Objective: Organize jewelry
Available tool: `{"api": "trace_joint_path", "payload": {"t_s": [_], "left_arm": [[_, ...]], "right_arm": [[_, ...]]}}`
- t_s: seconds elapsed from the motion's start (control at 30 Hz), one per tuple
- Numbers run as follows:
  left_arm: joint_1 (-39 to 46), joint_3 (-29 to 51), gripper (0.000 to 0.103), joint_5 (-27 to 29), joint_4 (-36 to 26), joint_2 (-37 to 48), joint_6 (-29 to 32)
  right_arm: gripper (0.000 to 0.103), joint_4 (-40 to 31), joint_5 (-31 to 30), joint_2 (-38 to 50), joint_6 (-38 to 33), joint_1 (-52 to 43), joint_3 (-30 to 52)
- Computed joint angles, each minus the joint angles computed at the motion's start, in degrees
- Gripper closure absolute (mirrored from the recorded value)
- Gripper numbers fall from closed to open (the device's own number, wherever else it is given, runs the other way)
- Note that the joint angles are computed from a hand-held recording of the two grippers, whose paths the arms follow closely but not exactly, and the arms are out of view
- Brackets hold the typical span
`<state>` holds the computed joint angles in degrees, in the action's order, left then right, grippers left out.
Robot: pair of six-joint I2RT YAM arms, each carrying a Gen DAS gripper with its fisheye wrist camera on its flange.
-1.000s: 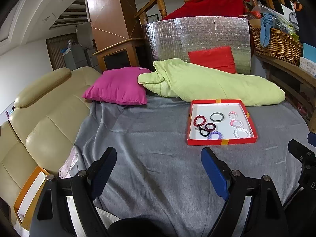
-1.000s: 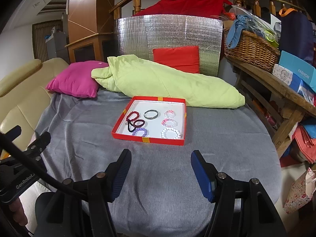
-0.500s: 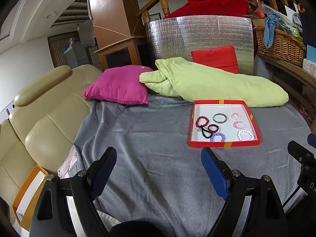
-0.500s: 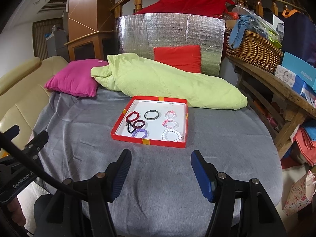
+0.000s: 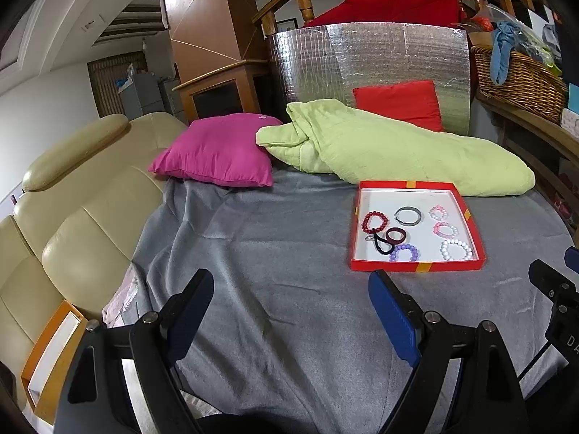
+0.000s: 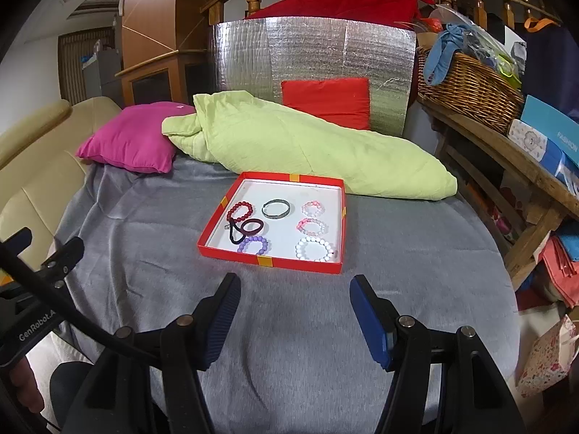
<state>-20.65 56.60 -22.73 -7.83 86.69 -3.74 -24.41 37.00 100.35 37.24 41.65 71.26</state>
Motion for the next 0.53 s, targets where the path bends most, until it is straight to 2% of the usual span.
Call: {"api": "trace_joint_path", "payload": {"t_s": [0.37,0.53], "left_arm": [[0.8,2.11,0.015,-0.18,-0.21,2.19,-0.22],[0.89,3.62,0.015,0.38,1.24,4.88,-0.85]], "right_arm": [[0.036,0.61,-1.96,2.49,-1.6,-1.47,2.26],[0.036,3.18,-3.12,2.93,-2.69,-3.76,1.32]]}}
